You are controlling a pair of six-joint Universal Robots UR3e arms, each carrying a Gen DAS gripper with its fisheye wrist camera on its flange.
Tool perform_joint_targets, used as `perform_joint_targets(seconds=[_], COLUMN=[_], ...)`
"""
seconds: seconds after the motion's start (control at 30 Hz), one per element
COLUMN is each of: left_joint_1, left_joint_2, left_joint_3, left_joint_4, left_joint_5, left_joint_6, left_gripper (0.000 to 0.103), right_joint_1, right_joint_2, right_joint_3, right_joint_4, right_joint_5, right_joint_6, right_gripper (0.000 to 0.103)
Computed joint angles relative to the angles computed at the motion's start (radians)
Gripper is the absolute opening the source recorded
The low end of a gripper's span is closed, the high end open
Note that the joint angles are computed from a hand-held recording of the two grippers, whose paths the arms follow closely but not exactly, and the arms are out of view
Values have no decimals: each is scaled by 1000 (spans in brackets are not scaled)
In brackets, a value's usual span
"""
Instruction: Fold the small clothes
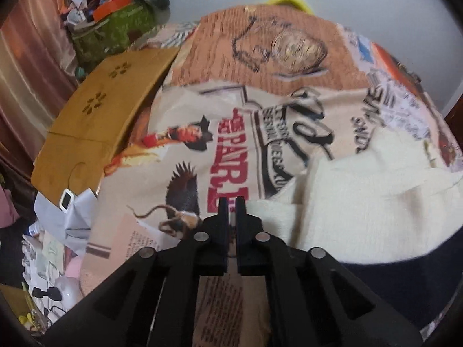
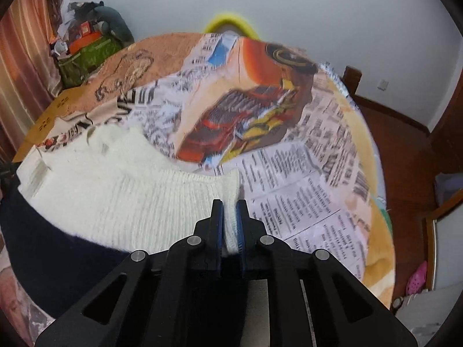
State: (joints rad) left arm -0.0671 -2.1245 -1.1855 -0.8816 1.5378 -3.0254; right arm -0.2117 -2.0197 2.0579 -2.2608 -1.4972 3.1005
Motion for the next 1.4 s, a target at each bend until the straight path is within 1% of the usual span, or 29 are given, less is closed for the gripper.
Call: perform_joint_targets(seconds=[0.07, 0.1, 0.13, 0.2, 0.27, 0.3, 0.4, 0.47, 0.5, 0.6, 0.63, 0.67, 0.7, 0.73, 0.77, 0.83, 0.9, 1.0, 1.1, 1.17, 1.27, 1.33, 1.4], left_joint_1=[1, 1, -1, -12, -30, -46, -94, -131, -144, -169, -174, -174, -159, -137, -125, -121, -133, -94, -52, -21, 0, 3, 11], left_joint_2=[40, 65, 73, 108, 127, 136, 128, 120, 115, 76, 69, 57, 58, 71, 82, 96, 103, 123, 165, 196, 235, 256, 285], left_joint_3=[-11, -19, -14, -24, -25, -29, -31, -57, -74, -91, -102, -114, -144, -174, -192, -210, -233, -266, -332, -374, -420, -439, -453], left_joint_4=[-6, -9, -16, -25, -39, -46, -44, -12, 7, 4, 11, 23, 51, 73, 81, 100, 141, 136, 162, 163, 171, 178, 170], left_joint_5=[-26, -46, -56, -88, -118, -132, -142, -120, -110, -70, -47, -23, -31, -63, -72, -38, 58, 41, 31, 9, -1, 5, 3], left_joint_6=[6, 11, 15, 26, 38, 45, 58, 60, 55, 41, 34, 28, 32, 39, 45, 46, 49, 58, 49, 47, 51, 48, 39], left_gripper=[16, 17, 20, 26, 34, 36, 48, 68, 71, 72, 72, 74, 76, 77, 77, 77, 78, 79, 79, 80, 80, 80, 80], right_joint_1=[30, 43, 55, 83, 125, 147, 242, 310, 328, 426, 443, 455, 461, 465, 466, 437, 397, 351, 290, 237, 132, 78, 53], right_joint_2=[-5, -12, -28, -42, -35, -26, 28, 87, 108, 212, 235, 257, 269, 271, 262, 198, 134, 48, -66, -169, -336, -413, -447], right_joint_3=[-38, -53, -75, -104, -131, -140, -161, -162, -160, -161, -157, -151, -143, -132, -103, -36, -2, 43, 99, 133, 155, 148, 130], right_joint_4=[7, 8, 16, 19, 21, 19, -8, -43, -56, -88, -88, -83, -74, -69, -85, -114, -83, -43, 22, 92, 232, 311, 361], right_joint_5=[-37, -42, -33, -19, -4, 3, 12, 20, 21, -5, -5, -2, 0, -4, -10, 7, 21, 14, -10, -25, 15, 31, 42], right_joint_6=[7, 7, 5, 15, 28, 34, 80, 109, 113, 136, 138, 137, 132, 127, 117, 99, 102, 115, 105, 88, 36, 14, 9], right_gripper=[15, 21, 29, 38, 40, 40, 42, 46, 49, 58, 60, 61, 61, 61, 61, 61, 61, 61, 61, 61, 60, 60, 60])
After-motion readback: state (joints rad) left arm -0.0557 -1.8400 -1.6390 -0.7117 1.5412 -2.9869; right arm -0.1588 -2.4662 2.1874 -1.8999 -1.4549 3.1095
